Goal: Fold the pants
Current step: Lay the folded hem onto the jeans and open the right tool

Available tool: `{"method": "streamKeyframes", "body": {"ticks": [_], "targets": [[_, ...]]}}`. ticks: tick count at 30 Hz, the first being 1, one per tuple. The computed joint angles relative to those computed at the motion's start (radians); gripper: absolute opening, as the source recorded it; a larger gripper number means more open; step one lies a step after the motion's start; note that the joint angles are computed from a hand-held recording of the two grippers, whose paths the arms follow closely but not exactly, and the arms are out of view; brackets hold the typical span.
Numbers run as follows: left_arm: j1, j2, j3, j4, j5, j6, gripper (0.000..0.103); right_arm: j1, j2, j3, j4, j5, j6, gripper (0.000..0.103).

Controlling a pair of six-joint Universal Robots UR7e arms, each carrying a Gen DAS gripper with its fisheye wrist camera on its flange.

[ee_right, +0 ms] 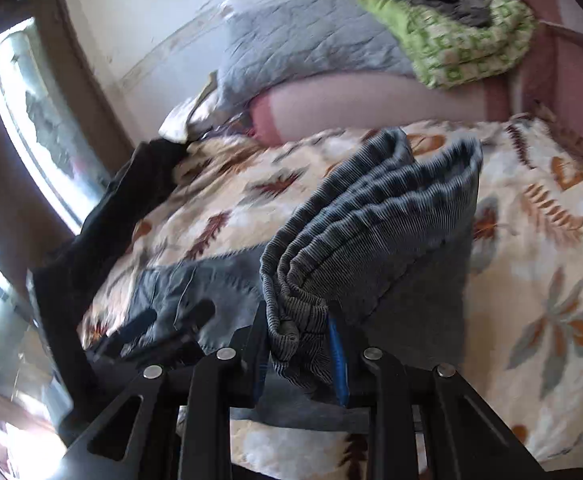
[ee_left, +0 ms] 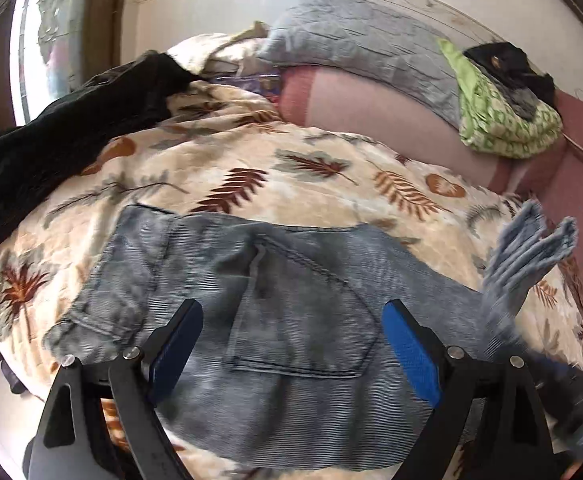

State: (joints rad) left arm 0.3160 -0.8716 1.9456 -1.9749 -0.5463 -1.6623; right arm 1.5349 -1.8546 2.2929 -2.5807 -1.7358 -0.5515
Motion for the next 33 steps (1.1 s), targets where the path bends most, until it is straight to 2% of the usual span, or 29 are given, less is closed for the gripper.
{"method": "streamKeyframes", "body": {"ticks": [2, 5, 7, 8, 11, 13, 14, 15, 16, 17, 18, 19, 20, 21, 23, 25, 27, 28, 30, 31, 32, 33], "targets": [[0.006, -0.036, 0.023, 0.064, -0.023, -0.065, 0.092, -0.026, 0.078, 0.039, -0.002, -0.033, -0.014, 0.028], [0.010, -0.053, 0.041, 0.068, -0.040, -0.072, 0.092, -0.103, 0.073, 0.085, -0.025, 0.054, -0.019, 0.036], [0.004, -0.042, 0.036, 0.039, -0.026, -0.047, 0.092, -0.135, 0.040, 0.056, 0.083, 0.131, -0.007, 0.060], [0.001, -0.032, 0.028, 0.013, -0.022, -0.015, 0.092, -0.151, 0.019, 0.036, 0.141, 0.165, 0.001, 0.061], [-0.011, 0.017, -0.005, -0.106, -0.006, 0.131, 0.092, -0.220, -0.065, -0.012, 0.247, 0.290, 0.010, 0.061], [-0.011, 0.063, -0.038, -0.180, -0.003, 0.228, 0.092, -0.316, -0.114, -0.039, 0.297, 0.398, 0.029, 0.063], [-0.003, 0.088, -0.059, -0.205, -0.019, 0.267, 0.092, -0.355, -0.113, -0.057, 0.317, 0.428, 0.052, 0.065], [0.007, 0.110, -0.078, -0.229, -0.042, 0.300, 0.092, -0.393, -0.100, -0.078, 0.342, 0.440, 0.074, 0.068], [0.019, 0.135, -0.097, -0.246, -0.072, 0.329, 0.092, -0.425, -0.078, -0.096, 0.362, 0.421, 0.102, 0.068], [0.036, 0.165, -0.128, -0.221, -0.114, 0.349, 0.092, -0.451, -0.042, -0.119, 0.396, 0.386, 0.134, 0.068], [0.061, 0.198, -0.170, -0.154, -0.177, 0.363, 0.092, -0.488, -0.009, -0.147, 0.469, 0.393, 0.141, 0.067], [0.079, 0.229, -0.207, -0.083, -0.220, 0.362, 0.091, -0.517, -0.003, -0.166, 0.510, 0.442, 0.129, 0.066], [0.077, 0.246, -0.215, -0.053, -0.221, 0.362, 0.091, -0.521, 0.002, -0.190, 0.542, 0.461, 0.129, 0.066], [0.057, 0.246, -0.196, -0.064, -0.180, 0.357, 0.091, -0.510, 0.005, -0.216, 0.564, 0.463, 0.120, 0.066], [0.040, 0.230, -0.189, -0.058, -0.178, 0.337, 0.091, -0.479, 0.015, -0.261, 0.563, 0.477, 0.097, 0.067], [0.014, 0.214, -0.169, -0.072, -0.123, 0.316, 0.091, -0.437, 0.052, -0.311, 0.518, 0.461, 0.133, 0.067], [-0.004, 0.214, -0.166, -0.053, -0.069, 0.313, 0.091, -0.389, 0.122, -0.361, 0.430, 0.379, 0.195, 0.067], [0.003, 0.220, -0.173, -0.056, -0.082, 0.334, 0.091, -0.362, 0.173, -0.398, 0.406, 0.320, 0.218, 0.067], [0.035, 0.237, -0.189, -0.060, -0.157, 0.371, 0.091, -0.330, 0.270, -0.468, 0.410, 0.225, 0.253, 0.067], [0.049, 0.247, -0.191, -0.064, -0.178, 0.378, 0.092, -0.331, 0.306, -0.499, 0.435, 0.204, 0.253, 0.062], [0.044, 0.245, -0.167, -0.106, -0.158, 0.381, 0.092, -0.326, 0.333, -0.515, 0.432, 0.177, 0.252, 0.056], [0.039, 0.243, -0.157, -0.117, -0.150, 0.378, 0.092, -0.321, 0.352, -0.526, 0.434, 0.149, 0.250, 0.041]]}}
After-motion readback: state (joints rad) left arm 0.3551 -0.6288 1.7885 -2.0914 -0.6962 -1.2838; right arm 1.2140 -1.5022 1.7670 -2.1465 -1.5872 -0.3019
